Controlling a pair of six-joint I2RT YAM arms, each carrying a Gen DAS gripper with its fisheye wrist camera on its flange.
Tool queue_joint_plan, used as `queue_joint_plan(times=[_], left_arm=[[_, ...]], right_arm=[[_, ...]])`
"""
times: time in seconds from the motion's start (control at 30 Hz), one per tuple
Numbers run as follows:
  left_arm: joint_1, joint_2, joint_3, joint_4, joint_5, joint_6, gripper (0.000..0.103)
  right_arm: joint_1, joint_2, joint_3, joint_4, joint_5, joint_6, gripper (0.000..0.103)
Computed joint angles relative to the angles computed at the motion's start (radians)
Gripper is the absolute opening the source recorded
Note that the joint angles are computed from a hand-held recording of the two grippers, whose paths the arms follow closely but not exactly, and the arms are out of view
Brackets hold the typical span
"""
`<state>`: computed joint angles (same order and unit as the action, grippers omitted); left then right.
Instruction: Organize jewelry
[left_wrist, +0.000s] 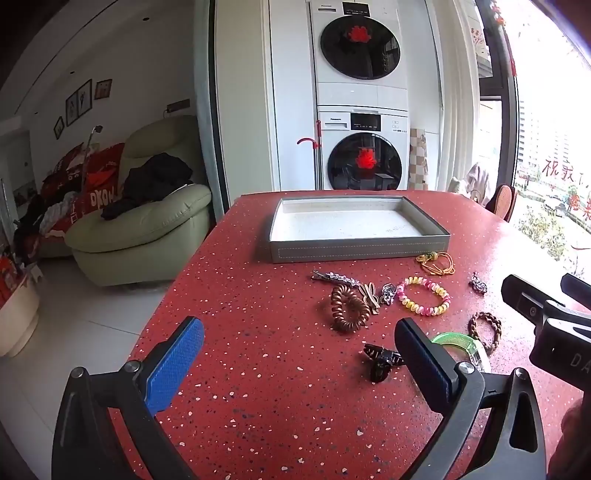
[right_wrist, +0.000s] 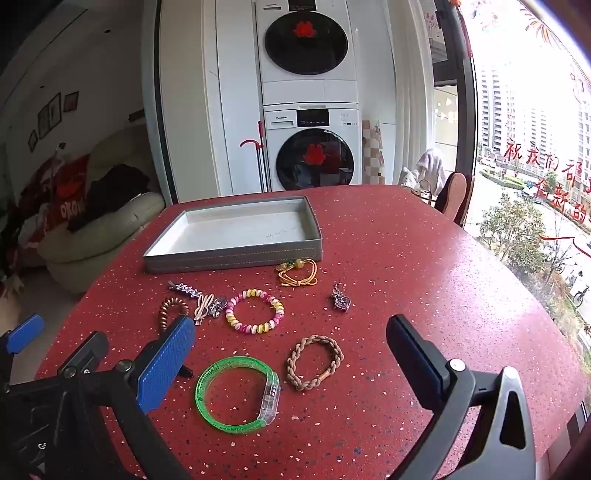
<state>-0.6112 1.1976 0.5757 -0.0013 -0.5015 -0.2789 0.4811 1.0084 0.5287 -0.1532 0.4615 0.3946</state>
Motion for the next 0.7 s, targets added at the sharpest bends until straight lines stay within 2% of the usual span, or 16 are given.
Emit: queue_joint_plan(times=[0.7], left_arm=[[0.016,-0.04,-0.012,-0.024,0.023,-0.009,0.103]], right_arm=[[0.009,-0.025,-0.004,-0.006,0.008,0.001,0.103]])
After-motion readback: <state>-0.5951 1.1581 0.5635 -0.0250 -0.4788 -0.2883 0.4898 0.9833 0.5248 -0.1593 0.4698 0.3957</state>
